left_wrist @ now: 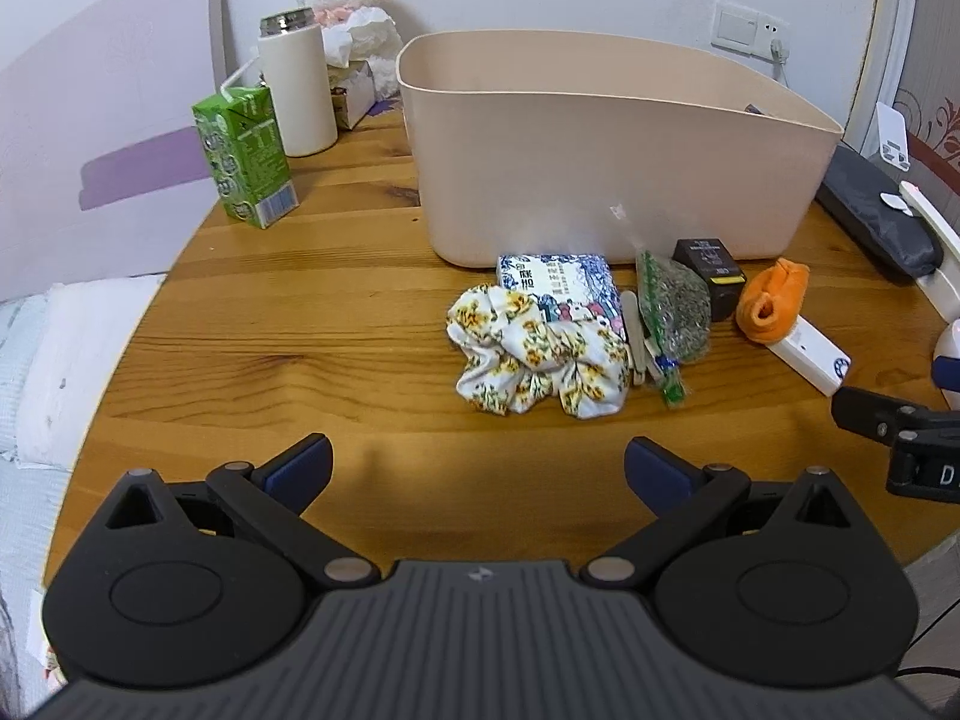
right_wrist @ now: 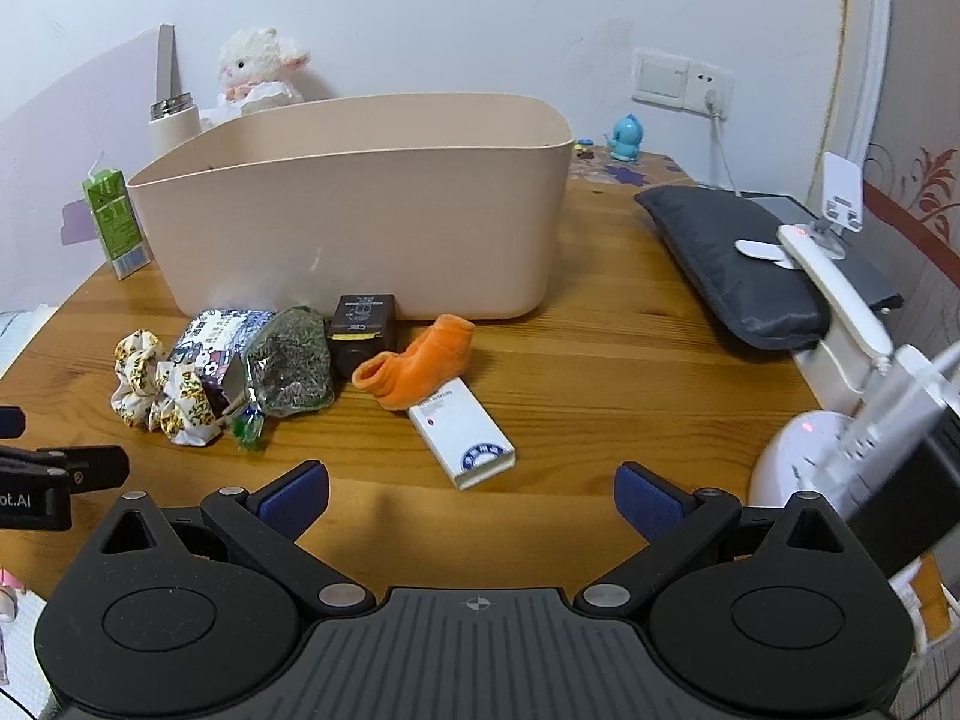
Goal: Organize objects
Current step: 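Grasp the floral scrunchie with the left tool while the right tool grasps the white medicine box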
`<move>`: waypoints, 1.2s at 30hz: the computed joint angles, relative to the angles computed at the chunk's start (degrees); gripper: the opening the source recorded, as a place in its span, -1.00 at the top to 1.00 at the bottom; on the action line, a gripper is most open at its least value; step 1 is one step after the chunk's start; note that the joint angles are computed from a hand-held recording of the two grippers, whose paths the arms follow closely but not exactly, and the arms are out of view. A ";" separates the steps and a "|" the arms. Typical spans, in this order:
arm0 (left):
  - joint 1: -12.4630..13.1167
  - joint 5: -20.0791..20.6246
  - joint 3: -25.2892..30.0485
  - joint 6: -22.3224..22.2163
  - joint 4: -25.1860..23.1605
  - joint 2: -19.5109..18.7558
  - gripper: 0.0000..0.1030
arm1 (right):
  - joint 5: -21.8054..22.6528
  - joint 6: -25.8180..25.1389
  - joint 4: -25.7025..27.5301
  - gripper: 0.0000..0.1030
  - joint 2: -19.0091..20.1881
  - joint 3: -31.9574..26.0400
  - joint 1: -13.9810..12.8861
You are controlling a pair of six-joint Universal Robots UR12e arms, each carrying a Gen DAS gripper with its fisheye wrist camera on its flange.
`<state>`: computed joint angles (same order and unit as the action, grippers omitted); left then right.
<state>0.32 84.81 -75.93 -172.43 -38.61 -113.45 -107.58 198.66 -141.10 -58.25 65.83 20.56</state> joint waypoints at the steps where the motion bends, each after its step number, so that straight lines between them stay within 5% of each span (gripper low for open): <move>1: 0.17 -0.78 0.51 -0.15 -0.35 -0.35 -1.00 | 0.22 -0.04 0.25 -1.00 0.27 -0.38 -0.08; 12: 0.64 -4.83 6.47 0.79 -4.50 -4.29 -0.98 | 1.25 0.10 4.49 -0.84 3.61 -5.33 -0.95; 17: 0.84 -7.65 9.78 1.79 -11.03 -6.09 -0.34 | 3.19 -1.51 8.05 -0.49 5.30 -8.19 -1.41; 20: 0.36 -5.86 8.93 4.15 -9.29 -5.85 -0.14 | 4.62 -3.37 7.65 -0.18 5.43 -8.53 -1.59; 25: 0.61 -6.84 8.30 5.11 -9.18 -5.37 0.60 | 5.18 -4.71 6.35 0.18 4.87 -7.46 -1.38; 29: 0.63 -6.69 7.11 6.10 -7.82 -4.75 0.78 | 5.15 -4.58 6.10 0.42 4.01 -6.20 -1.07; 36: 0.96 -7.22 4.49 6.23 -5.10 -2.95 0.81 | 5.61 -2.43 3.77 0.44 1.32 -2.41 -0.98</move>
